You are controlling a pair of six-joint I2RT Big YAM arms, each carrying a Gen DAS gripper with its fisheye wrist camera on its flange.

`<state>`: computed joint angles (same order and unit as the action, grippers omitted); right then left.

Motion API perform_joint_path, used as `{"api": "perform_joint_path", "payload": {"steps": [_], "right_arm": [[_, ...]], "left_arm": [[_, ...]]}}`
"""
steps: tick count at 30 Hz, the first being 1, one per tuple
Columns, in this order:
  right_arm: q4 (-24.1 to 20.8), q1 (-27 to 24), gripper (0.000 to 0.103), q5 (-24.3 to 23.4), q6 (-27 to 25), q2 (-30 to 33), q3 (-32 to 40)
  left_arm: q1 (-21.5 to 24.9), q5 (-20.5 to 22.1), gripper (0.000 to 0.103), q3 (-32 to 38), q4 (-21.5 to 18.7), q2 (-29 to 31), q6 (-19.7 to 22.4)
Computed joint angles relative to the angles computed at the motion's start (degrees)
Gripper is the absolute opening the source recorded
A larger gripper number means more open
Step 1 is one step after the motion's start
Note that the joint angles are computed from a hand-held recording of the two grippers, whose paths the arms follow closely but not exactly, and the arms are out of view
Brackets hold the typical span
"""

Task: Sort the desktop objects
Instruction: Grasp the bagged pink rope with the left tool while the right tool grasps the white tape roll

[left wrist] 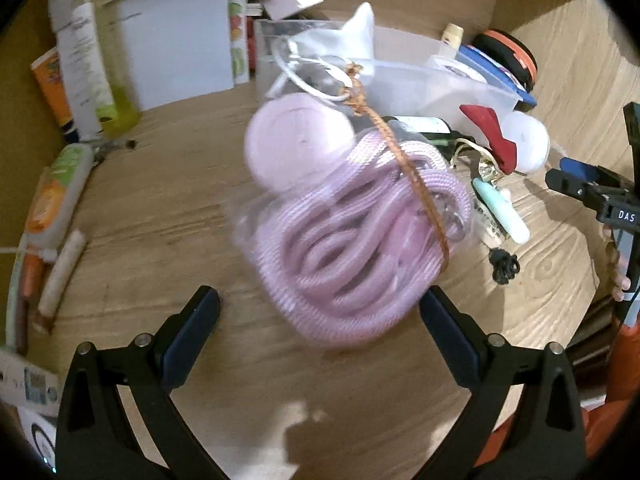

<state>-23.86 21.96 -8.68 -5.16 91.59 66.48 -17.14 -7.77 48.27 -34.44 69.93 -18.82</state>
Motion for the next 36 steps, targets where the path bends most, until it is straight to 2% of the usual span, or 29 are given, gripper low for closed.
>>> {"api": "perform_joint_path", "payload": {"steps": [9,14,20,21,23,27,29,32,36], "right_arm": [[-2.54,0.61,0.099,2.07,-2.79,3.49,4.36],[-4.22,0.94,0.099,1.05,-4.08,6.09,7.73],[-6.3,1.42,0.096,0.15,-4.9,8.75,10.75],[-6.38,1.34,0.094,-0.49,-4.75,8.94,10.79],[-6.92,1.26,0.076,-0.96,-5.15,9.11,10.89],[-6.91,0.88,0.063,-2.39,-5.79,8.83,10.58],[-6.44,0.72,0.05,-2.67,-6.0,8.56,10.24],[-5.88,0.35,0.039,-2.1,-5.33,8.37,10.05],[-5.24,-0.8,0.031,-4.02,-3.68,8.19,9.43]], "left_arm": [[-1.73,-1.12,0.101,4.56,-0.34,5.11,2.87],[-0.67,1.21,0.101,6.46,-0.56,7.35,4.73],[0.17,1.61,0.1,7.41,-0.47,8.33,5.64],[0.22,1.65,0.097,7.4,-0.24,8.32,5.81],[-0.09,1.03,0.09,7.16,0.29,8.14,6.21],[-0.35,0.94,0.078,6.25,1.34,7.39,6.6],[-0.2,1.22,0.073,5.8,1.81,6.96,6.48],[0.22,1.7,0.071,4.51,2.68,5.76,5.84],[1.46,2.0,0.069,3.12,2.45,3.94,3.25]]}}
